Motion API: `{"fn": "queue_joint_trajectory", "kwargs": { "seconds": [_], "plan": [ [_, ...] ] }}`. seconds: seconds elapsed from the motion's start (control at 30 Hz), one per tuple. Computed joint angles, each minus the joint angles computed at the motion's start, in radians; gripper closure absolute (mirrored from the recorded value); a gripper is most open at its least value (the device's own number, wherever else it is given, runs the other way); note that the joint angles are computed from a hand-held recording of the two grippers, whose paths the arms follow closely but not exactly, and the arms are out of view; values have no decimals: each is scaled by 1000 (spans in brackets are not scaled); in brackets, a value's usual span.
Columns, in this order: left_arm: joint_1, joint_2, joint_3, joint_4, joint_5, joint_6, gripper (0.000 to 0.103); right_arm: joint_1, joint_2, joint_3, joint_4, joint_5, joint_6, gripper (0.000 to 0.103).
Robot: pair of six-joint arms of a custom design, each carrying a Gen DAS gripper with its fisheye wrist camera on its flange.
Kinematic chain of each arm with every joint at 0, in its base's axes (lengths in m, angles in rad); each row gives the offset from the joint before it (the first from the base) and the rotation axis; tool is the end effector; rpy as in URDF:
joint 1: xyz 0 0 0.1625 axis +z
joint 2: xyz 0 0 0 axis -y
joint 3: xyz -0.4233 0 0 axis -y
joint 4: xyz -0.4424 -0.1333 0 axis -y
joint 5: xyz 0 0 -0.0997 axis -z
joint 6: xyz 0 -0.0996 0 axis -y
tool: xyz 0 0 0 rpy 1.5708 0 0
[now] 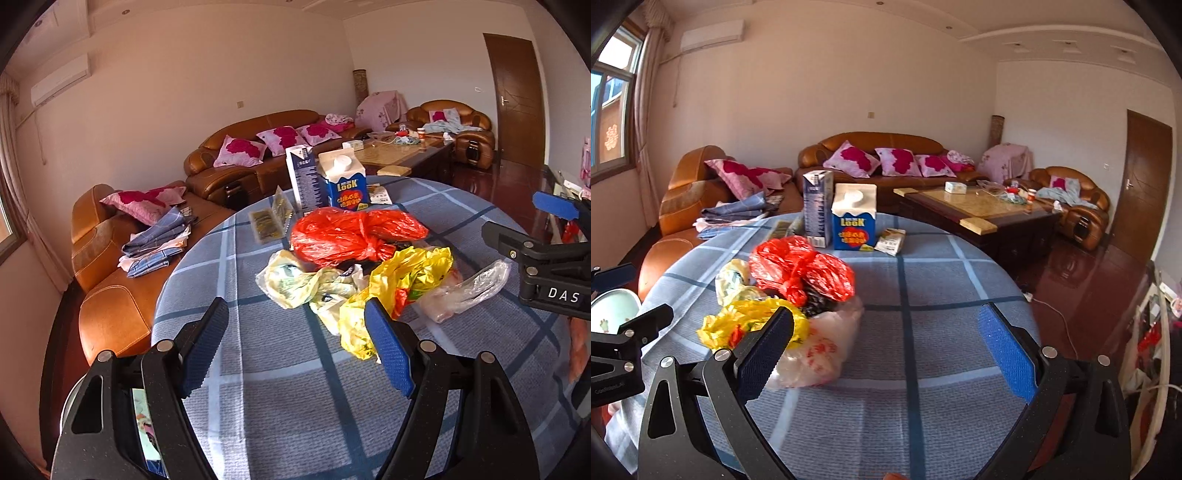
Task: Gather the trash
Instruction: 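Grasp the yellow plastic bag with the left gripper while the right gripper grasps the clear plastic bag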
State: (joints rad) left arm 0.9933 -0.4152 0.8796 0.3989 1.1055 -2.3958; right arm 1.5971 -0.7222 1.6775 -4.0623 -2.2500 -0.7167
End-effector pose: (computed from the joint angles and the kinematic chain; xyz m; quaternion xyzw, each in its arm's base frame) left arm -0.2685 -0.7381 0.0027 0.4978 0.7693 -0.3177 0.2438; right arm 0.0879 -0.6519 0.1781 0.0305 -0.7159 0.5354 0.4471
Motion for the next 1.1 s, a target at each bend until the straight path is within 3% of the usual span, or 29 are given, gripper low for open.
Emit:
{"fn": "queue_joint_trajectory", "kwargs": {
  "seconds": [0.27, 0.33, 0.4, 0.47, 0.57, 0.73, 0.87, 0.9, 0.97, 1.1],
  "plan": [
    [-5, 101, -116, 109, 27, -6, 29, -34, -12, 20, 17, -17, 62, 5],
    [-2, 143, -176, 179, 41, -15, 44, -41, -23, 35, 33, -11, 92, 5],
    [1, 190, -252, 267, 56, -28, 72, -46, -28, 42, 45, -8, 110, 5],
    [3, 185, -244, 273, 76, -21, 79, -49, -34, 51, 54, 0, 123, 5],
    [3, 152, -203, 262, 101, -24, 81, -48, -39, 56, 65, 7, 136, 5],
    [0, 23, -26, 122, 104, -10, 82, -38, -56, 56, 111, 36, 171, 5],
    [-3, -47, 87, -31, 37, 28, 82, -30, -53, 25, 191, 54, 209, 9],
    [1, -48, 86, -36, 26, 24, 82, -28, -49, 13, 217, 57, 219, 18],
    [10, -37, 60, -8, 16, -3, 82, -26, -45, -13, 299, 56, 253, 27],
    [20, -41, 58, 0, 19, -18, 82, -27, -33, -66, 516, 22, 326, 26]
  ]
}}
